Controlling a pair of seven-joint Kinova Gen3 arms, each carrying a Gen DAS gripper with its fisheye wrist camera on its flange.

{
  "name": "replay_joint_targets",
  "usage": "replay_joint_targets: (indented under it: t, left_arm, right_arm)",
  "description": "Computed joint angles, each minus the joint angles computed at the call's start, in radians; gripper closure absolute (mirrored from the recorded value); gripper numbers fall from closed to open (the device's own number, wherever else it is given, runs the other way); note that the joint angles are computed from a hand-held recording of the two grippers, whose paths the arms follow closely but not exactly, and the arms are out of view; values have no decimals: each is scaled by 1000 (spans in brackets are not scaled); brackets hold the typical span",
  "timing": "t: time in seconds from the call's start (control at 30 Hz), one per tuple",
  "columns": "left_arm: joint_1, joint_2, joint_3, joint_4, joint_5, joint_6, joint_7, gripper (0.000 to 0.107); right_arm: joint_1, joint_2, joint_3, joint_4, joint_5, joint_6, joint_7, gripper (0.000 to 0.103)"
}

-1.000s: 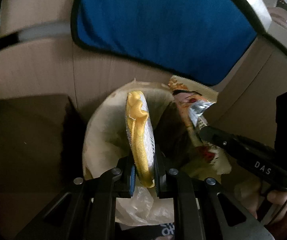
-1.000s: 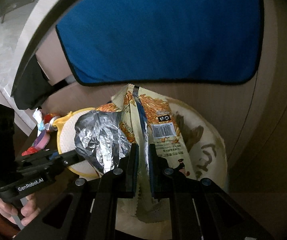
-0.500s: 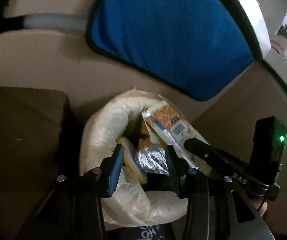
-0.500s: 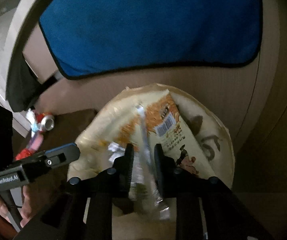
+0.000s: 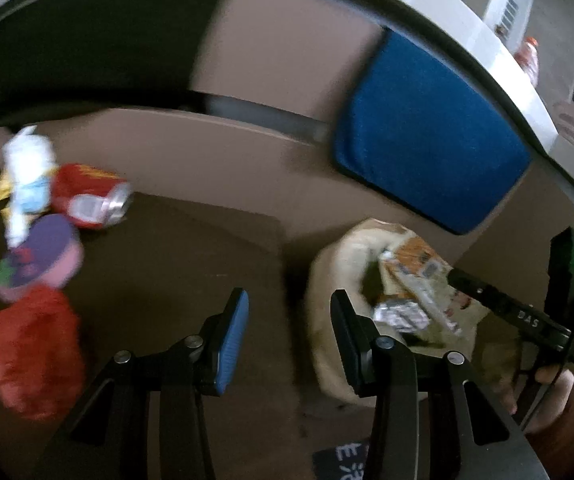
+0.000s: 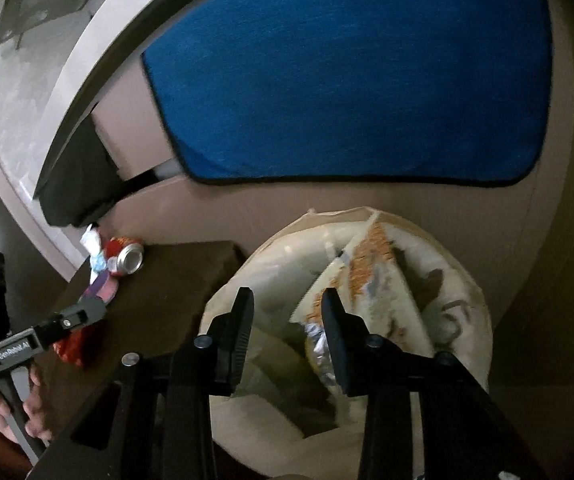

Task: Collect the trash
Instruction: 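Withdraw both tools from the bin back toward the table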

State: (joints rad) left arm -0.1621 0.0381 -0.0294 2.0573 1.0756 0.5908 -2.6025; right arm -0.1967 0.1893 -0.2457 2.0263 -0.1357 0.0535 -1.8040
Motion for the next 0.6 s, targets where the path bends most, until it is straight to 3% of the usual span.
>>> replay_joint_targets:
  t: [0.17,0.33,0.47,0.6]
  left_arm:
    - [-96,-35,-89,38,27,51,-70,64]
    - [-201,-15,-152,43,49,76,-101,64]
    - [-291,61,-166,-6,56,135,-144,63]
    - [-384,196,-143,-143,38,257,-106,63]
  right_arm:
    - [-151,17,92,-39,38,23,-33,69]
    - [-246,62,116,-98,65,42,-59,69]
    - [-298,101,117,-146,86,63,-73,69]
    - [-339,129,121,-180,99,89,-88,69]
